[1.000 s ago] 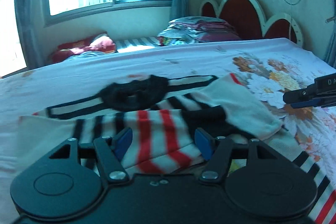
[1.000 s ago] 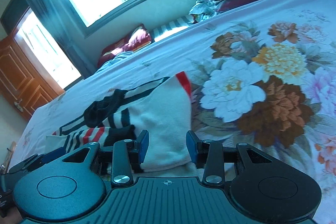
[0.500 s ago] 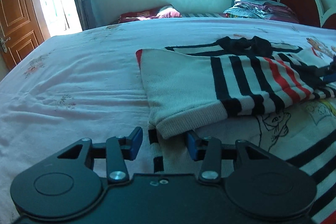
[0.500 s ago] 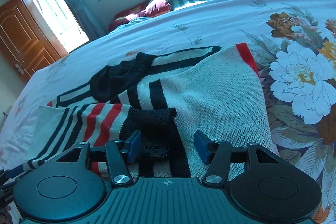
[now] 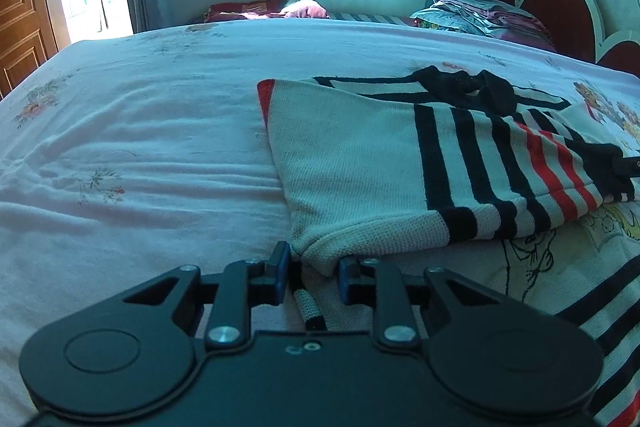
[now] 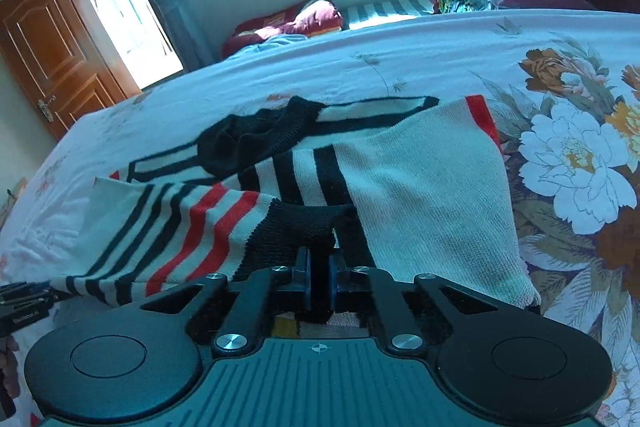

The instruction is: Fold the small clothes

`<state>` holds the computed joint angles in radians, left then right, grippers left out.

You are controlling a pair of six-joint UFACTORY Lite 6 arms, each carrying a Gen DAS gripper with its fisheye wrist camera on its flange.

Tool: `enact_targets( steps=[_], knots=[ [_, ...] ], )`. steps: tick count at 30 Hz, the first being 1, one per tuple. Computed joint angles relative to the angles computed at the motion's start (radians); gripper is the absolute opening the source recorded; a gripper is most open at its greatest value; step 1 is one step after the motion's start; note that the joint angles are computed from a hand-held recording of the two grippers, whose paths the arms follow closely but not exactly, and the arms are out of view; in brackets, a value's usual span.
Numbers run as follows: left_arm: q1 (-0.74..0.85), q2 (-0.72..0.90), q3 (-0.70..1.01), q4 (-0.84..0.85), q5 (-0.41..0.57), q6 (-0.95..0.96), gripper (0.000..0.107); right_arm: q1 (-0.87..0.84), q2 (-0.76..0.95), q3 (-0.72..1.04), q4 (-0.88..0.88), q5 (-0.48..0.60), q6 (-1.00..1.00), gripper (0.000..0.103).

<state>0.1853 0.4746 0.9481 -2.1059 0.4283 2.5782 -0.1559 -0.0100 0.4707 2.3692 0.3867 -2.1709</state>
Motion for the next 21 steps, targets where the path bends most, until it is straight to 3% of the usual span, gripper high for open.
enact_targets(
  steps=[4,7,9,11,13,15,19,21],
  knots=[
    [0.022,-0.042,-0.023,0.113,-0.018,-0.062,0.034,0.026,0.039,0.007,0.167,-0.015,-0.118,0.008],
    [0.124,-0.172,-0.11,0.261,0.086,-0.173,0.045,0.053,-0.115,-0.062,0.389,-0.075,-0.339,0.008],
    [0.125,-0.218,-0.125,0.284,0.118,-0.233,0.045,0.061,-0.161,-0.071,0.359,-0.09,-0.341,0.008],
    [0.072,-0.185,-0.089,0.261,0.132,-0.269,0.045,0.09,-0.116,-0.038,0.329,-0.083,-0.323,0.008],
    [0.002,-0.103,-0.022,0.264,0.118,-0.314,0.045,0.134,-0.036,0.009,0.415,-0.096,-0.387,0.008],
    [-0.06,0.003,0.06,0.318,0.039,-0.376,0.045,0.173,0.059,0.069,0.512,-0.16,-0.473,0.008],
    [-0.068,0.025,0.129,0.382,0.048,-0.45,0.047,0.141,0.013,0.042,0.473,-0.131,-0.457,0.008],
    [-0.09,0.079,0.228,0.388,0.039,-0.479,0.048,0.116,0.04,0.078,0.541,-0.12,-0.542,0.008]
  ],
)
